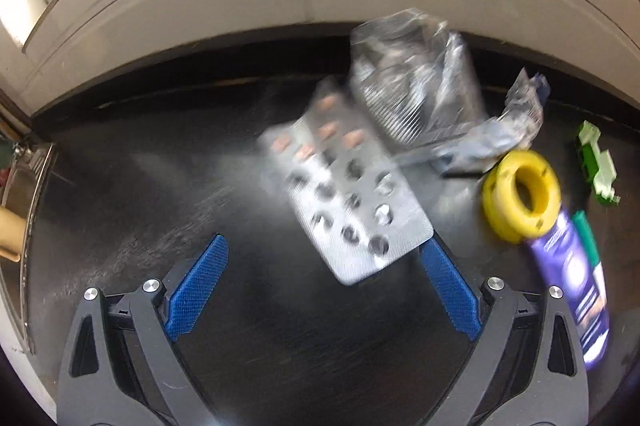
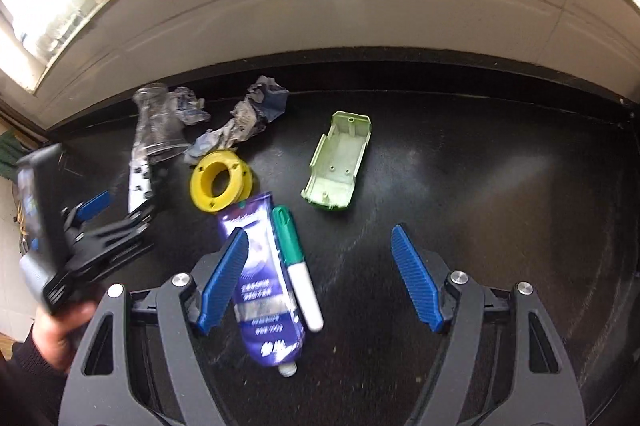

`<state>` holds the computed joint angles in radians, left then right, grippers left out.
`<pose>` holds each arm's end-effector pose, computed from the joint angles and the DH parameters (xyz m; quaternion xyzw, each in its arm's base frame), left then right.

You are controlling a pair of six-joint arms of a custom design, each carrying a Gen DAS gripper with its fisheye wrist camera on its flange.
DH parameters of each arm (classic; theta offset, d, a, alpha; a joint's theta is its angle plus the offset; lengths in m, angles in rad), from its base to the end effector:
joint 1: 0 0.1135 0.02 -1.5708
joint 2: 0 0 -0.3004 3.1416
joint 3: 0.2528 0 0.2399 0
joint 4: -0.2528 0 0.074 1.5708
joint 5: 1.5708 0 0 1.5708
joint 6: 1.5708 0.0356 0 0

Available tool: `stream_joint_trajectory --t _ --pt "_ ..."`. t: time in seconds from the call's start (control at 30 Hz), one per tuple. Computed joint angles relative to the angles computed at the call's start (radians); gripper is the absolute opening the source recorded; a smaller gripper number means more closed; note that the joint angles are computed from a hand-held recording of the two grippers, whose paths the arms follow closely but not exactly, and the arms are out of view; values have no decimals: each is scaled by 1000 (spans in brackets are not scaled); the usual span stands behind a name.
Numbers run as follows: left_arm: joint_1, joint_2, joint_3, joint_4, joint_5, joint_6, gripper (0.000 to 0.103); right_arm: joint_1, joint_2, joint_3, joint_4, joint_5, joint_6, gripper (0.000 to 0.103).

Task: Collect trash
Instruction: 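Grasp the silver pill blister pack with the left tool while the right tool grasps the green toy car shell, then lift the blister pack and car shell above the countertop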

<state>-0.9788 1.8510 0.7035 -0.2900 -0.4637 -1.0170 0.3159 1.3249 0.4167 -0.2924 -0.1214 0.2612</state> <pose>0.1623 -0.2129 0.1102 -0.0338 0.9706 0.0698 0.2278 0.1665 0.0590 0.1567 -0.0380 0.9804 0.1094 0.1591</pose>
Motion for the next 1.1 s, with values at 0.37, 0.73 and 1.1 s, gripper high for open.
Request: stream_joint_trajectory --t 0.37,0.73,1.1 --pt "111 36 -27 146 64 83 94 31 385 99 225 51 53 68" --pt "176 -93 -127 204 103 172 33 97 294 49 215 120 65 34" --pt "-143 -408 -164 -228 -9 -125 32 323 -266 -15 -210 206 247 34"
